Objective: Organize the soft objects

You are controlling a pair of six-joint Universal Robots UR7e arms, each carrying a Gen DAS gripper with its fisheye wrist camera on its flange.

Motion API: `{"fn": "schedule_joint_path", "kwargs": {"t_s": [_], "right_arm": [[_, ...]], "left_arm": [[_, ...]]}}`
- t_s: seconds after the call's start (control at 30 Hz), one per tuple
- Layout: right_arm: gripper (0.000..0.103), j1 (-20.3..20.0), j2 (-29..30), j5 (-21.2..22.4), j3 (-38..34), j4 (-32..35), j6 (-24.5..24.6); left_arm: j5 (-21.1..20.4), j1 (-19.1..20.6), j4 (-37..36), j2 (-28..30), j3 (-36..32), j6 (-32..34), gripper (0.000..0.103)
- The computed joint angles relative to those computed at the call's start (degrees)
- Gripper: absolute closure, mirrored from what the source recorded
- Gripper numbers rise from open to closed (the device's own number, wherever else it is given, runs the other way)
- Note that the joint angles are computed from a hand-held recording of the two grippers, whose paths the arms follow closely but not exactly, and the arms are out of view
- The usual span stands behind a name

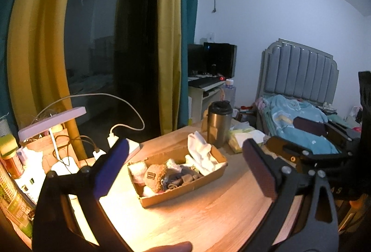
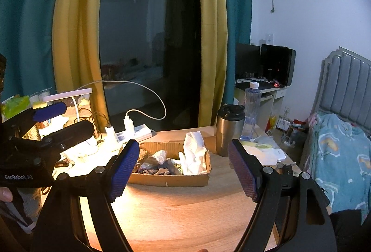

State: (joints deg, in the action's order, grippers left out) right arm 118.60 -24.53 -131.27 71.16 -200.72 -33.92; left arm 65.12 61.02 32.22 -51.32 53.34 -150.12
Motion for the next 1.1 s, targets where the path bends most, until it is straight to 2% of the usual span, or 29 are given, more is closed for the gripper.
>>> {"fn": "schedule_joint_path", "kwargs": {"t_s": [1.1], "right_arm": [[0.021,-1.0,-0.2,0.8,-1.3,4.7,1.6]], "left_arm": [[-1.2,0.2,1.3,1.6,-2.2,-1.1,0.004]]}}
